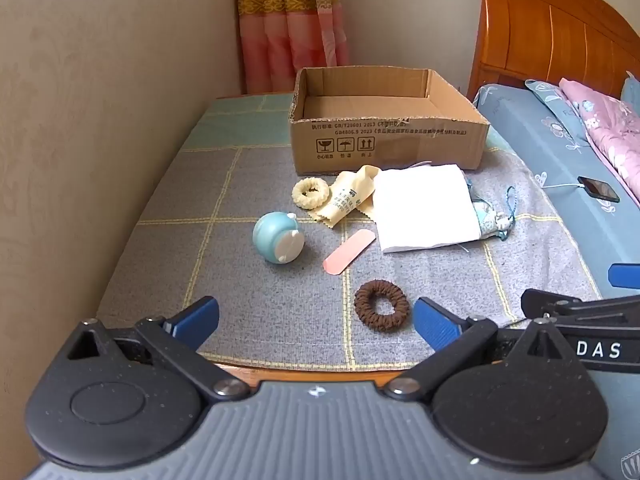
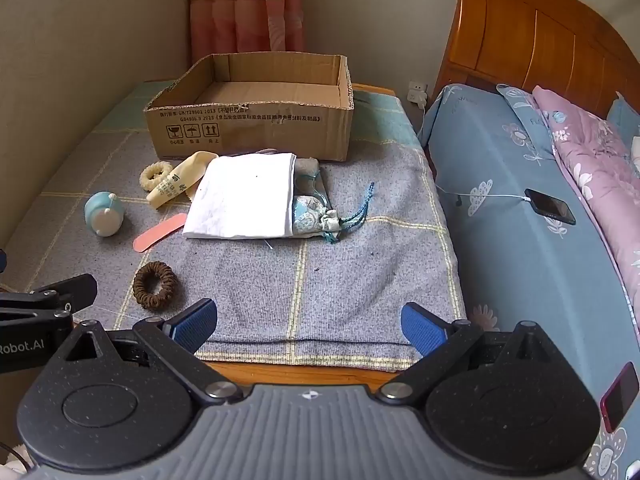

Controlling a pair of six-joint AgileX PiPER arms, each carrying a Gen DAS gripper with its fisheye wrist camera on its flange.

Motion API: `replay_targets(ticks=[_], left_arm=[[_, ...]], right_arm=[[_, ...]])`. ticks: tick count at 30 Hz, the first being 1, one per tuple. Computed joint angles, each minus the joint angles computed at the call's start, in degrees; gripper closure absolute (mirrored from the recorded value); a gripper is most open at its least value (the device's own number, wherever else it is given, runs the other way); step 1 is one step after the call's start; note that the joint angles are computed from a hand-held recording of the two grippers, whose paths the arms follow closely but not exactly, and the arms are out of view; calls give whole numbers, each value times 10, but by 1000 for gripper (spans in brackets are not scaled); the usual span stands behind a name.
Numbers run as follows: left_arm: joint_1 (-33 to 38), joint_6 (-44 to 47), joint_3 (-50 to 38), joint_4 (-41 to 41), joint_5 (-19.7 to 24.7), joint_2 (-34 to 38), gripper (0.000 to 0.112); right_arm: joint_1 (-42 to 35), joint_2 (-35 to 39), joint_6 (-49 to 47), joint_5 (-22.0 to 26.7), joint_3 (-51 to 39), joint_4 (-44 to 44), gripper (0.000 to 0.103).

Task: Organize soft objects

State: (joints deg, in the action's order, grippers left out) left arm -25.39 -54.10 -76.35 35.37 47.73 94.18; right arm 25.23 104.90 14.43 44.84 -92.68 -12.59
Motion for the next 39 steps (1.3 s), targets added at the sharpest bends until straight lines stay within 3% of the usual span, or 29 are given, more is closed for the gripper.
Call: replay_targets(ticks=[10,39], left_arm=[[3,3,1,-5,-3,-1,10],[2,8,-7,-8,0,-3,10]], right_arm=[[4,5,0,16,-19,-4,3],[5,-6,2,4,-2,-18,3]])
